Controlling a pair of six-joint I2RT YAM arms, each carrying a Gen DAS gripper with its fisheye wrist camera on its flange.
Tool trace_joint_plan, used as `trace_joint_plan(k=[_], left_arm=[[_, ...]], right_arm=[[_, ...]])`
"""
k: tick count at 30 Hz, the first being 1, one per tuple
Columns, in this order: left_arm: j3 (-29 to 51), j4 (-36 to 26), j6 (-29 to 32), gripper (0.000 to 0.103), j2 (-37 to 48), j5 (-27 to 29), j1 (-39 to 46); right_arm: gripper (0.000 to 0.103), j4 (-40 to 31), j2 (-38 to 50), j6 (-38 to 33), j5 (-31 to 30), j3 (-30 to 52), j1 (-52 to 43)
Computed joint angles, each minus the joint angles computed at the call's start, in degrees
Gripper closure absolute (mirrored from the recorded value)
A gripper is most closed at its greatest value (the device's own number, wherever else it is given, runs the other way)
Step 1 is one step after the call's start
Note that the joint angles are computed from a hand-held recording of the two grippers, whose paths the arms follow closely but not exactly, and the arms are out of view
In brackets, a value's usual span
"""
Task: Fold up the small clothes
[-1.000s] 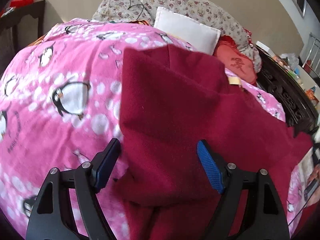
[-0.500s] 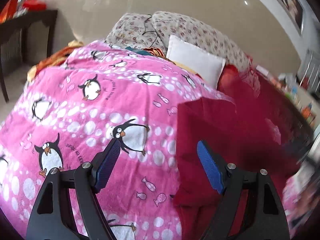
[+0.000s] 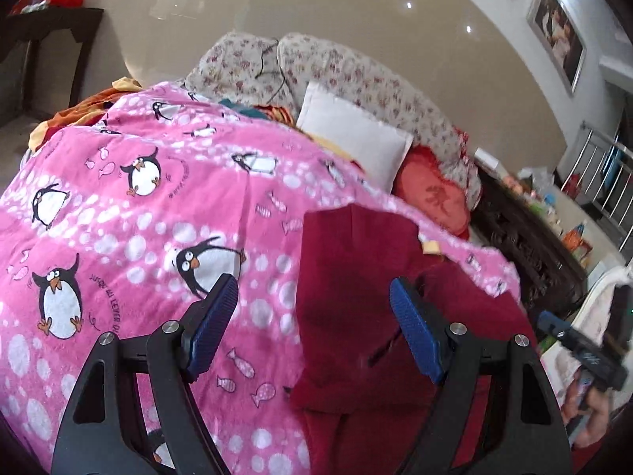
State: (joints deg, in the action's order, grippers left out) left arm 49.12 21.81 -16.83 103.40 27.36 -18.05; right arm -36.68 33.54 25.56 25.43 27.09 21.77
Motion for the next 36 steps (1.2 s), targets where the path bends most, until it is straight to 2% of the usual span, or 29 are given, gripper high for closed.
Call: trace_joint_plan(k=[2, 4, 6, 8, 11, 12, 14, 17, 19, 21, 22, 24, 26, 27, 28, 30, 32, 34, 36], left_arm=[[-0.14, 0.71, -0.74, 0.023, 0.05, 0.80, 0.30], [-0.57, 1.70, -0.91, 0.023, -0.21, 0.60, 0.26], [-1.13, 2.73, -0.73, 0.023, -0.61, 0.06, 0.10], [-2.15, 4.77, -1.45, 0.023, -0.99, 0.63, 0.42], [-4.09, 10.34, -5.15, 0.023, -0.97, 4.30, 2.19], [-3.87, 10.41, -5.53, 0.022, -0.66, 4.86, 2.39], [-2.14, 7.30, -4.71, 0.014, 0.25, 4.71, 1.98], [1.53, 0.15, -0.40, 0.014, 2.13, 4.00, -0.38], [3.76, -5.06, 3.15, 0.014, 3.15, -1.25, -2.91], [5.43, -8.44, 6.22, 0.014, 4.50, -9.80, -6.13], [6.08, -9.34, 7.34, 0.014, 5.14, -12.90, -7.30], [6.09, -8.93, 8.35, 0.014, 6.00, -13.01, -7.89], [5.19, -7.44, 8.79, 0.014, 5.87, -13.18, -8.19], [4.43, -6.36, 9.06, 0.024, 5.49, -13.68, -8.28], [3.82, -5.40, 9.48, 0.044, 5.17, -13.24, -8.22], [5.37, -7.44, 9.93, 0.061, 5.85, -10.63, -7.81], [6.53, -8.98, 9.73, 0.067, 6.64, -9.84, -8.10], [6.19, -8.57, 10.07, 0.083, 6.18, -9.10, -8.22], [4.40, -7.02, 9.17, 0.086, 4.39, -7.98, -7.92]], right_arm=[[0.054, -1.03, -3.14, -3.88, -4.28, -0.82, -10.54], [0.053, 1.33, -2.67, -7.95, -13.64, -1.47, -24.21], [0.053, 4.04, -0.18, -10.54, -20.69, -2.01, -32.58], [0.053, 7.38, 3.60, -12.60, -26.17, -2.70, -37.64], [0.052, 12.98, 11.24, -12.71, -32.67, -3.02, -41.05], [0.052, 14.15, 12.41, -12.22, -33.86, -3.09, -41.42], [0.052, 16.62, 13.81, -11.67, -35.34, -3.79, -41.10], [0.055, 17.52, 14.33, -12.52, -31.11, -4.09, -37.06], [0.063, 17.39, 13.25, -13.92, -29.64, -4.30, -35.93], [0.065, 17.21, 12.38, -14.37, -31.26, -4.52, -37.45], [0.065, 17.15, 12.05, -14.45, -32.90, -4.79, -38.85], [0.064, 16.54, 11.72, -14.54, -33.61, -5.00, -39.83], [0.062, 14.47, 8.03, -13.80, -30.52, -5.33, -38.44], [0.062, 13.18, 5.09, -13.28, -28.87, -5.52, -37.46], [0.062, 11.76, 1.14, -12.79, -27.18, -5.69, -35.59], [0.061, 10.13, -2.59, -12.47, -26.44, -4.91, -31.60], [0.062, 9.77, -0.86, -12.32, -25.36, -2.86, -24.11], [0.061, 11.94, 4.71, -11.14, -22.19, -1.12, -15.83], [0.062, 15.80, 12.21, -11.03, -22.14, 0.43, -10.09]])
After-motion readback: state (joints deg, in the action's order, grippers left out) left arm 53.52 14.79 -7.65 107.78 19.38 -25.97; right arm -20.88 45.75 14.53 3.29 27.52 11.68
